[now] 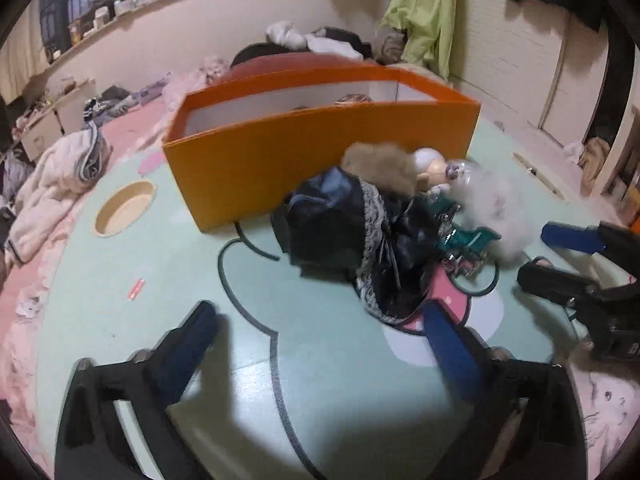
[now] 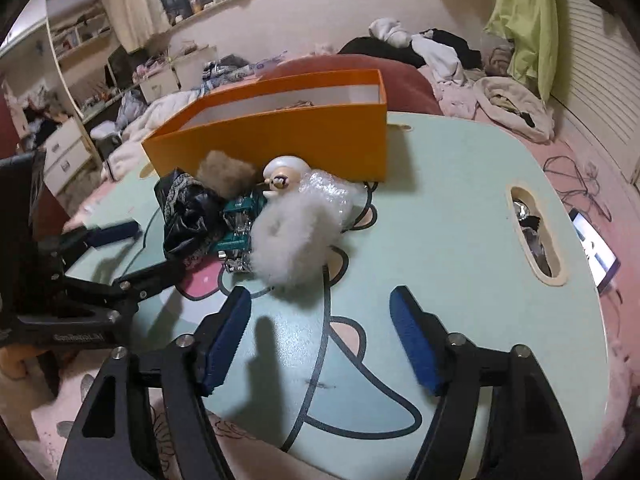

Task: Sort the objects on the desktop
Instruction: 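Grasp the white fluffy pompom with the right tool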

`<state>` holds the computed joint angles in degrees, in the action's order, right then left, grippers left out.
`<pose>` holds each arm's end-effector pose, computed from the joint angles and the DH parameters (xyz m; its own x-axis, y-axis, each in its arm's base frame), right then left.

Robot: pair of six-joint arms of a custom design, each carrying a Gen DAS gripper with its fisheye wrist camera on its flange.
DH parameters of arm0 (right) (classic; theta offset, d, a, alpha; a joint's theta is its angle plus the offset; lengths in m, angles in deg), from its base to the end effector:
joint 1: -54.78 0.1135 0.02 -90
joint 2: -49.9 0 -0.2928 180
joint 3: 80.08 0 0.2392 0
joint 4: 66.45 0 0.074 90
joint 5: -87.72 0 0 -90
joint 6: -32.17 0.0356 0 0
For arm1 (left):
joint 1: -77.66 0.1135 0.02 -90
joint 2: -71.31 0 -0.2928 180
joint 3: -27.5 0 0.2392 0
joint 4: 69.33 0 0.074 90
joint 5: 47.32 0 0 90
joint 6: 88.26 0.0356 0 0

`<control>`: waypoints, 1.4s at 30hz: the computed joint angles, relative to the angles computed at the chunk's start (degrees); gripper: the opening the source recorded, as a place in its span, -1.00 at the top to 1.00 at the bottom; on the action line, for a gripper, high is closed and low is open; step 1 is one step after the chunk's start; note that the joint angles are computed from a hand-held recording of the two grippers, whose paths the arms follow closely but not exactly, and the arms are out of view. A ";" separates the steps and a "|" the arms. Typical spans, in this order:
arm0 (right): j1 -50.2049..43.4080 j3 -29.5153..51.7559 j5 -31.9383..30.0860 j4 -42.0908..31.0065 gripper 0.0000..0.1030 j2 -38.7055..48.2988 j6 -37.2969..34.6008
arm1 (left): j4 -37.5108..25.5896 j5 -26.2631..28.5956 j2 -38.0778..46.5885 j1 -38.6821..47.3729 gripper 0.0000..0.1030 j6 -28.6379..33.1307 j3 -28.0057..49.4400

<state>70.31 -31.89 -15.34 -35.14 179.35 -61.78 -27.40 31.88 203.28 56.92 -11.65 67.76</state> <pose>0.2988 0.0914 0.0200 -0.7082 -0.2664 -0.6538 -0.4508 0.8834 0.1282 0.2633 -0.0926 0.0089 -0.7490 0.0404 -0.6613 0.0630 0.9980 -0.0103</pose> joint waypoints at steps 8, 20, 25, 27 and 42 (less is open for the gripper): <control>-0.07 -1.02 -0.64 2.35 -0.55 1.03 -0.39 | 3.69 -0.85 1.43 -0.38 -1.00 -0.36 -1.56; -3.14 -1.75 -7.10 3.50 -0.55 0.92 1.12 | 3.97 -0.77 1.48 -0.33 -1.00 -0.31 -1.73; -7.17 0.60 -15.06 0.64 -0.28 0.82 3.46 | 3.73 -0.42 1.51 0.11 -1.00 -0.01 -1.36; -7.26 1.52 -15.26 -0.15 -0.18 0.10 4.10 | 3.72 -0.43 1.50 0.09 -1.00 -0.04 -1.39; -0.99 9.47 -7.25 -8.84 0.05 1.27 5.14 | 3.70 -0.37 1.40 0.19 -1.00 0.01 -1.43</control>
<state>69.33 -22.42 -22.59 -43.98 180.62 -56.63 -23.70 31.52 204.68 57.11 -11.64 66.33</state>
